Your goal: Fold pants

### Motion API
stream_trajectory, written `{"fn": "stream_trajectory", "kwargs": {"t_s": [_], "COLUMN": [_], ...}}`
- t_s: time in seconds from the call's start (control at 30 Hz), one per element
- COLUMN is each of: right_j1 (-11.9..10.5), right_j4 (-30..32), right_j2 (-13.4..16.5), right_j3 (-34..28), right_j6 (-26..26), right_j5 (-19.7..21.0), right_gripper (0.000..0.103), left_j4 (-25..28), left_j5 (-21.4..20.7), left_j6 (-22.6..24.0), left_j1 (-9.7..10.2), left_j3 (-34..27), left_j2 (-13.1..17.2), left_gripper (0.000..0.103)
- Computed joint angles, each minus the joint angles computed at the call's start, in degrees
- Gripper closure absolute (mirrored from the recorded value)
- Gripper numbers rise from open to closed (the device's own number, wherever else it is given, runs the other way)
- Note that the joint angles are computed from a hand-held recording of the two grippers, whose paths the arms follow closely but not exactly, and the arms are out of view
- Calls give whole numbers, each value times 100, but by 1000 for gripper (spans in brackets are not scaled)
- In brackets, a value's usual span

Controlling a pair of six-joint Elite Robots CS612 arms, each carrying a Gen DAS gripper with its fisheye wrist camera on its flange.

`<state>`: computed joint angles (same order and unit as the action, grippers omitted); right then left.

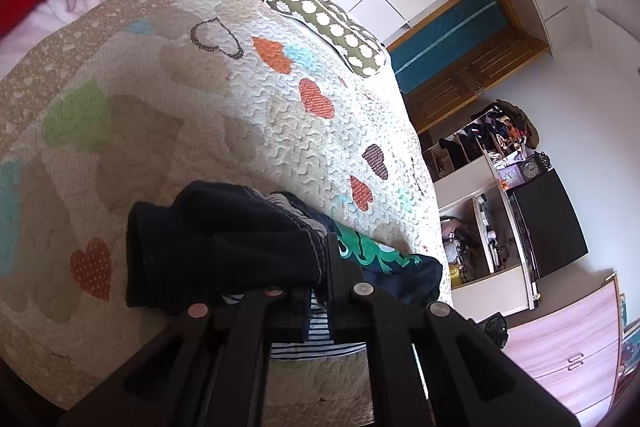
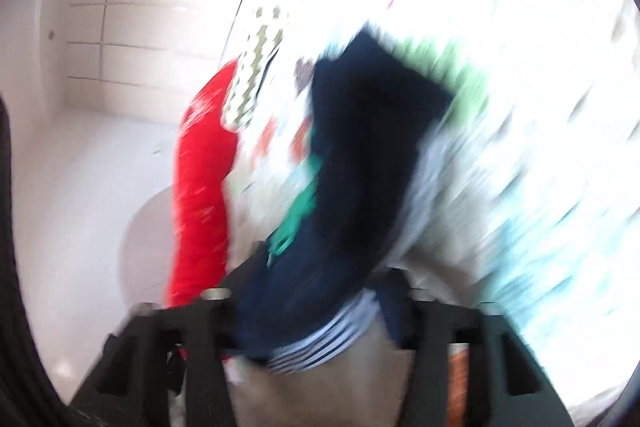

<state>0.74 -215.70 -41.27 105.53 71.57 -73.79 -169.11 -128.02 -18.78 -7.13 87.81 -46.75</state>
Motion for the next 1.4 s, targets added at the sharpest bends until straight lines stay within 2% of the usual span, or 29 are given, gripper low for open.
{"fn": "stream_trajectory", "kwargs": {"t_s": [0.03, 0.07, 0.2, 0.3, 0.43, 0.53, 0.67, 0.77, 0.8, 0.87, 0.97, 1.03, 1.07, 1.13, 1.2, 1.27, 1.33, 1.4], "right_j1": [-40, -99, -102, -42, -52, -67, -53, -32, -34, -36, -1, -8, -14, -36, -16, -7, 55, 69], "right_j4": [69, 33, 281, 551, 1316, 2217, 3342, 4142, 4348, 4623, 4432, 4231, 4181, 4069, 3941, 3815, 3704, 3469], "right_j2": [-45, -55, -219, -329, -462, -413, -109, 172, 229, 237, 155, 32, -40, -205, -307, -460, -464, -559], "right_j3": [65, 122, 132, -86, -525, -1034, -1856, -2508, -2631, -2686, -2548, -2327, -2229, -1958, -1742, -1437, -1345, -1067], "right_j6": [-51, -52, -586, -991, -1652, -2261, -2774, -3106, -3167, -3363, -3417, -3308, -3251, -3208, -3192, -3179, -3039, -2905], "right_j5": [-34, 7, -114, -194, -252, -483, -834, -989, -1060, -1221, -1478, -1573, -1613, -1657, -1720, -1755, -1766, -1701], "right_gripper": [85, 93, 97, 97, 97, 97, 97, 95, 91, 65, 53, 47, 47, 47, 46, 46, 46, 45], "left_j4": [11, 26, 41, 104, 338, 846, 1914, 2466, 2617, 2866, 2913, 2855, 2766, 2398, 2250, 2215, 2082, 1918], "left_j5": [14, 24, 70, 143, 449, 751, 888, 756, 592, 199, -361, -561, -611, -453, -381, -323, -85, 276], "left_j6": [-19, -23, -35, -14, -51, -86, -7, 67, 42, 14, -6, -128, -201, -231, -185, -133, 65, 296], "left_j1": [1, 0, -8, -21, -71, -129, -162, -136, -105, -44, 44, 75, 87, 88, 96, 110, 108, 85], "left_j3": [-6, -11, -39, -157, -693, -1362, -2480, -3018, -3186, -3445, -3623, -3670, -3650, -3441, -3307, -3186, -2903, -2546], "left_j2": [13, 20, 31, 64, 287, 612, 1239, 1571, 1685, 1855, 1976, 1995, 1977, 1816, 1702, 1582, 1365, 1126], "left_gripper": [98, 98, 98, 98, 98, 98, 98, 97, 96, 92, 82, 78, 71, 64, 55, 55, 54, 47]}}
